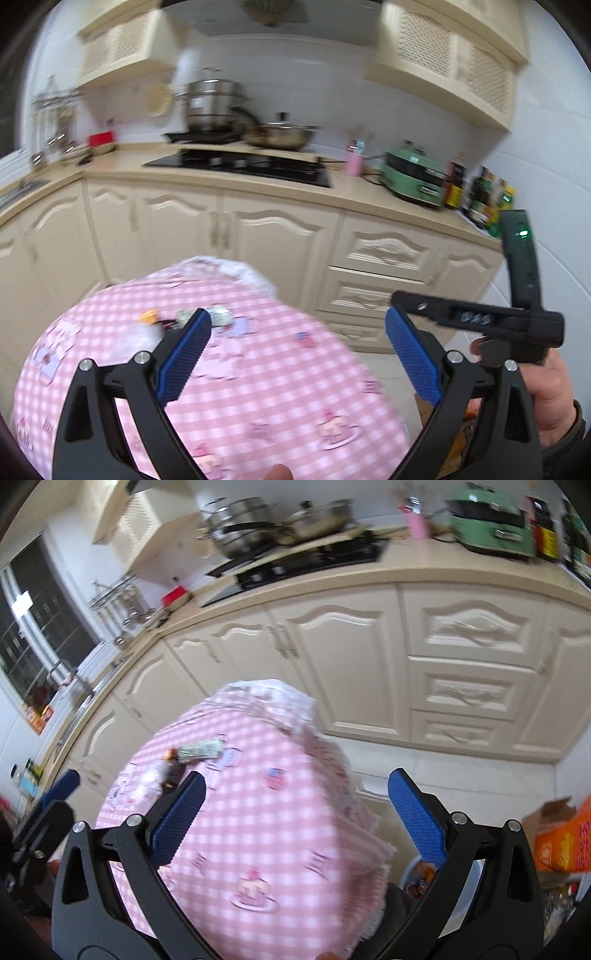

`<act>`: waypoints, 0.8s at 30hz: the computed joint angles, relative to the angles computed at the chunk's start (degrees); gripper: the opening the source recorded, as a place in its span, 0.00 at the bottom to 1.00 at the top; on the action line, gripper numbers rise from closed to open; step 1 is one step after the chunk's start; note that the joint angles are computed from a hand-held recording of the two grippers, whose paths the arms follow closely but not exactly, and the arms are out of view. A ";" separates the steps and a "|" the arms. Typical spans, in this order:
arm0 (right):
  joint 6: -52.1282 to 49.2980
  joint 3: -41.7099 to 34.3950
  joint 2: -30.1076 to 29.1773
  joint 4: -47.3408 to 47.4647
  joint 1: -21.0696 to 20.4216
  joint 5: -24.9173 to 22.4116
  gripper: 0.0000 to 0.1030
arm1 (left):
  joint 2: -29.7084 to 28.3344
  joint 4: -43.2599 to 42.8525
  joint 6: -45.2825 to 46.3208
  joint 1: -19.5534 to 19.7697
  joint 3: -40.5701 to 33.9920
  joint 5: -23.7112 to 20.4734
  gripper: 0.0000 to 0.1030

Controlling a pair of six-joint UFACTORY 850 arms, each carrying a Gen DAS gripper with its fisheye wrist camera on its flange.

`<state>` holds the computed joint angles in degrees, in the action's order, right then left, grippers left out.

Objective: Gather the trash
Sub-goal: 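Turn both tools back toward the table, then grasp the clear plastic bag with left tool while right tool grasps the green wrapper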

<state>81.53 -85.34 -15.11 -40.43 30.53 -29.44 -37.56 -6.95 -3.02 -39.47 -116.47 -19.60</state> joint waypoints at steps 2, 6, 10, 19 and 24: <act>-2.41 -2.81 -1.95 1.08 0.31 0.02 0.94 | 1.23 3.60 -4.27 1.25 2.03 0.72 0.90; -7.90 -8.44 -6.17 4.26 0.59 -0.23 0.94 | 2.36 12.72 -14.07 3.63 4.82 0.91 0.91; -14.35 -13.59 -10.40 9.24 0.38 -1.25 0.94 | 1.24 17.63 -19.99 5.58 4.77 -0.10 0.91; -21.22 -21.27 -17.23 15.79 -0.26 -3.33 0.94 | -9.55 13.83 -16.35 8.74 -6.90 -8.35 0.91; -25.28 -26.55 -21.60 19.63 -0.72 -5.32 0.94 | -13.59 9.78 -13.88 9.22 -11.14 -10.13 0.91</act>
<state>56.25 -111.89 -36.71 -20.80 29.81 -34.76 -51.14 2.83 -16.90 -30.25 -127.60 -29.73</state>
